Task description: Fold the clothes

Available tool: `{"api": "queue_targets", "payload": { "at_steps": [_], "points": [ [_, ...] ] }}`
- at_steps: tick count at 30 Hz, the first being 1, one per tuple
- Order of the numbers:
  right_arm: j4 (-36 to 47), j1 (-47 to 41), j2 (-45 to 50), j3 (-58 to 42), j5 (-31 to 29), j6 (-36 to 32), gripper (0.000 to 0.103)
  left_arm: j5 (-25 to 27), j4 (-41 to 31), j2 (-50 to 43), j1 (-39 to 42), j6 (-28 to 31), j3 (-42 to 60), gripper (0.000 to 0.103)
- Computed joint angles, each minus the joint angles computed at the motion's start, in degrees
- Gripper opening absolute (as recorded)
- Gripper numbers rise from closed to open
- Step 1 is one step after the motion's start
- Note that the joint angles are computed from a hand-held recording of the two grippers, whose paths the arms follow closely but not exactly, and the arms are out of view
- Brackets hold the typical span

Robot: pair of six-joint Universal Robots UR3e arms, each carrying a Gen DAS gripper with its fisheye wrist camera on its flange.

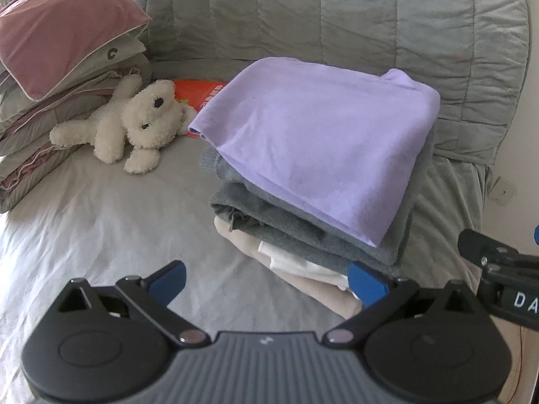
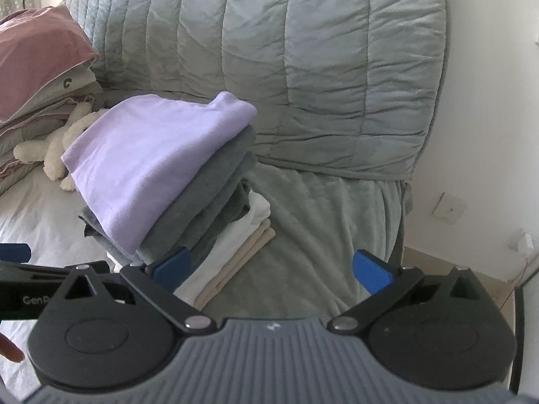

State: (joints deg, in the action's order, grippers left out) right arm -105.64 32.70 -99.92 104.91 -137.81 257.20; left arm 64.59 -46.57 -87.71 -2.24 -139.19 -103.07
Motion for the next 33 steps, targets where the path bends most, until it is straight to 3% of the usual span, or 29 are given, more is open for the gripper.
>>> {"api": "queue_targets", "payload": {
  "at_steps": [33],
  "points": [
    [-0.20, -0.88, 0.74, -0.25, 1.71, -1.31, 0.103, 1.35, 0.63, -1.02, -1.23, -1.32, 0.97, 0.102]
  ]
}}
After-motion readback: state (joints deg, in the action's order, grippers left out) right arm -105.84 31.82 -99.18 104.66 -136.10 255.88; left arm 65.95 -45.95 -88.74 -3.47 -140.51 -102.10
